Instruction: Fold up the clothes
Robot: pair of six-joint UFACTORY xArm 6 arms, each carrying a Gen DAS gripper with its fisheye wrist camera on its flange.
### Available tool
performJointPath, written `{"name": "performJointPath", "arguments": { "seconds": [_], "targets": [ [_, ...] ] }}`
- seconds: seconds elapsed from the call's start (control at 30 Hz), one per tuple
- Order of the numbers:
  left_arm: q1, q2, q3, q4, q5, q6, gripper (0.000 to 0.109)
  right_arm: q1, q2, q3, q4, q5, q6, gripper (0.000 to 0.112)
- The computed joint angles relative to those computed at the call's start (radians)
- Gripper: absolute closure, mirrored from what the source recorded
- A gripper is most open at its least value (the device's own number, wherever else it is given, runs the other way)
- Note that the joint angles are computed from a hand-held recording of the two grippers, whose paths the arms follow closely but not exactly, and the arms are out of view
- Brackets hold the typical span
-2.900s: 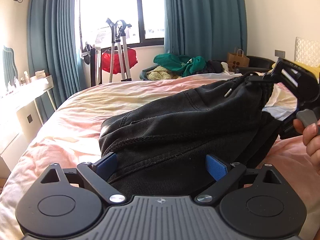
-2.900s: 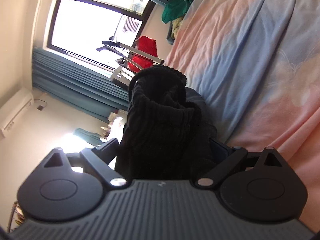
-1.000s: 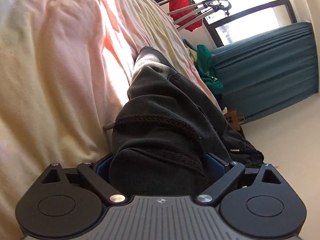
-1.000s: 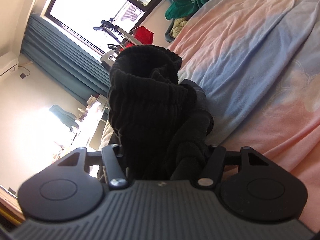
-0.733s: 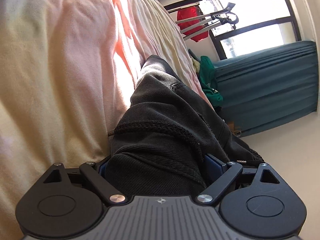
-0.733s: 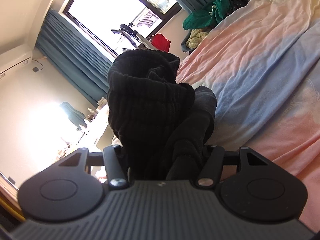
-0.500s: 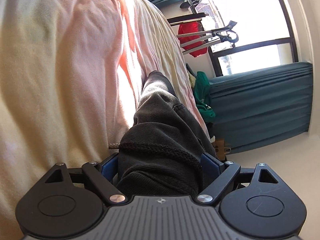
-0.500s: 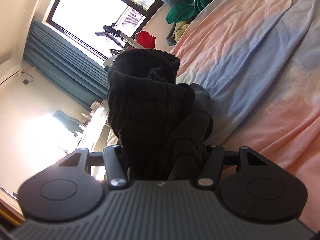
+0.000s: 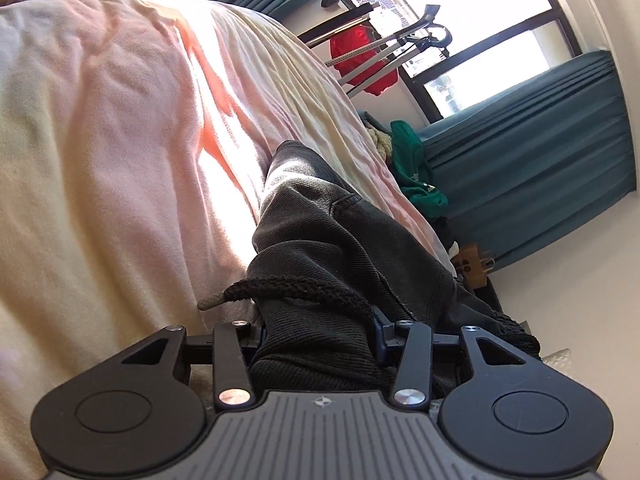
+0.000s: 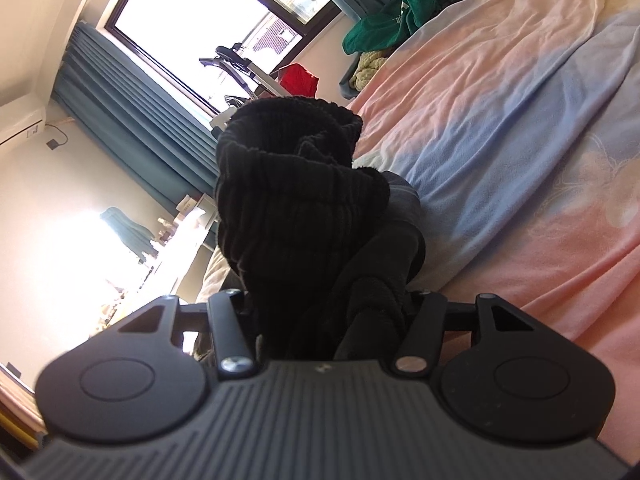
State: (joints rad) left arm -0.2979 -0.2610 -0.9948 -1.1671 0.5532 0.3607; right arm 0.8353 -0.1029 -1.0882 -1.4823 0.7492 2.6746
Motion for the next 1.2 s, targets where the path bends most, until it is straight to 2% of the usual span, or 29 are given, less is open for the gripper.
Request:
{"name": "performJointPath", "arguments": {
  "seconds": [0.13,0.23,0.4,0.63,0.83,0.97,1.07,1.13,1.2],
  "targets": [
    [-0.013,-0.022,0.002,0.028,-0.038,0.022,0.068,0.034,-0.013,-0.004,-0.014,0.043,-0.012,0.059],
    [-0.038,-0.044,0.01,-0.034,-0.106,0.107,0.069,0.067,-0.02,-0.015,-0.03,0.084,-0.019,0.061],
    [-0.03,-0.061,0.007,-0.089,-0.106,0.134,0.07,0.109,-0.018,-0.048,-0.067,0.141,-0.024,0.062],
    [-0.048,-0.103,-0.008,-0.072,-0.103,0.189,0.07,0.141,-0.029,-0.072,-0.09,0.2,-0.025,0.064],
    [-0.148,-0.107,-0.057,-0.01,-0.153,0.17,0.07,0.162,-0.114,-0.036,-0.103,0.271,-0.034,0.064],
    [-0.257,-0.021,-0.141,0.009,-0.22,0.12,0.07,0.164,-0.216,0.018,-0.079,0.324,-0.055,0.064],
    [-0.346,0.104,-0.259,0.055,-0.28,0.064,0.07,0.137,-0.312,0.086,-0.065,0.341,-0.073,0.064],
    [-0.393,0.214,-0.371,0.139,-0.292,-0.027,0.07,0.085,-0.392,0.147,-0.056,0.31,-0.08,0.064],
    [-0.443,0.344,-0.505,0.274,-0.299,-0.157,0.07,-0.004,-0.484,0.208,-0.034,0.232,-0.119,0.064]
  ]
}}
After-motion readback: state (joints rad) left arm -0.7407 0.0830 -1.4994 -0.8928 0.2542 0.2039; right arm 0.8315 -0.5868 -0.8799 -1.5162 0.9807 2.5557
